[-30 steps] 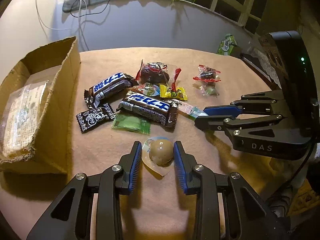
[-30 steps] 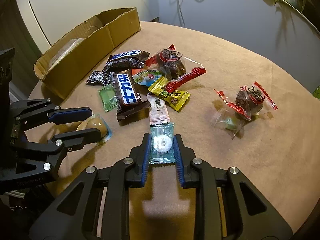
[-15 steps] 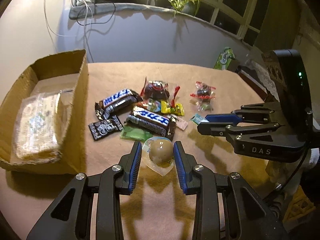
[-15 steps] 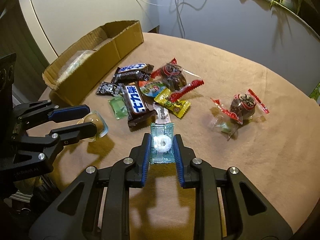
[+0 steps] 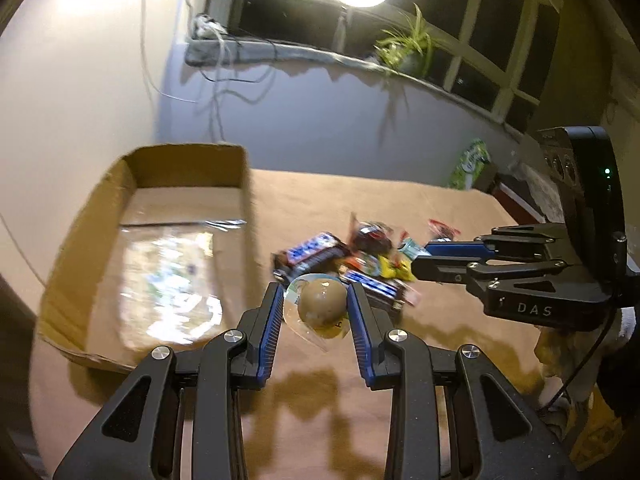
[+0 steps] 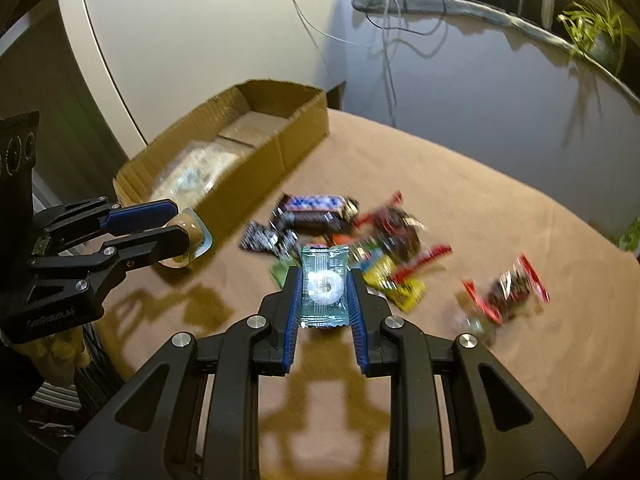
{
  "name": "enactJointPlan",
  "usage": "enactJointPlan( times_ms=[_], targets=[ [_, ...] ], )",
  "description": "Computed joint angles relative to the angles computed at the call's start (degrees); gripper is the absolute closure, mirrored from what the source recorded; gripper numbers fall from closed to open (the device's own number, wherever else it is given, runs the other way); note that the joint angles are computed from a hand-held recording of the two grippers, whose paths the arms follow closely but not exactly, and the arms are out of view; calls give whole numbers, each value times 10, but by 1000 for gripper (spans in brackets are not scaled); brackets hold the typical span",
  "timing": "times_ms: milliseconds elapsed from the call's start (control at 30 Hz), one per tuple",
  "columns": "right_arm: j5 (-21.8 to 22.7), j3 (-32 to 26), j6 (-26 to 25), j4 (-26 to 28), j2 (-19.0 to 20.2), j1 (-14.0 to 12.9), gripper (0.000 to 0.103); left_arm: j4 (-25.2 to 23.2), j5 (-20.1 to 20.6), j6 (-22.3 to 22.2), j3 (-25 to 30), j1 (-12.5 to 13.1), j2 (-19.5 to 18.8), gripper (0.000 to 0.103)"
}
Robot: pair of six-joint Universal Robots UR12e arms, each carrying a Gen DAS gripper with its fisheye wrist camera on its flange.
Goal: Organize snacks
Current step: 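Carry the egg and mint candy over the cardboard box with both grippers, then open both grippers to drop the egg and mint into the box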
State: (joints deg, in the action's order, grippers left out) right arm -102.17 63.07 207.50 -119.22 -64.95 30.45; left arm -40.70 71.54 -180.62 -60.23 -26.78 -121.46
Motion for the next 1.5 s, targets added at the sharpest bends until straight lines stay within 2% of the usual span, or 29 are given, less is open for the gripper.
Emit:
enactJointPlan(
  times_ms=[267, 833, 967, 1300, 1333, 1367, 1400, 1433, 1467, 1500],
  targets=[
    [12, -79, -27, 1, 49, -2, 80, 23, 24, -20, -7, 17, 5, 72],
    [49, -254, -75, 61, 162, -1, 80, 27, 46, -46, -3, 37, -3, 72],
    [57, -278, -75, 73, 178, -2, 80, 25, 48, -51, -2, 39, -4, 72],
    [70, -287, -73, 78, 187, -4, 78, 12, 48, -53, 8, 39, -9, 71],
    [70, -287, -72, 77, 187, -4, 76, 11, 48, -51, 8, 38, -9, 68],
    [70, -286, -71, 75, 186, -4, 65, 11, 51, -50, 9, 37, -9, 64],
    [67, -285, -69, 73, 185, -4, 46, 10, 55, -51, 11, 37, -10, 50],
    [62, -280, -68, 67, 183, -3, 38, 12, 59, -53, 10, 36, -10, 41],
    [57, -275, -67, 58, 180, -3, 31, 16, 58, -55, 9, 36, -9, 41],
    [53, -270, -65, 52, 178, -3, 31, 15, 58, -56, 9, 36, -10, 41]
  ],
)
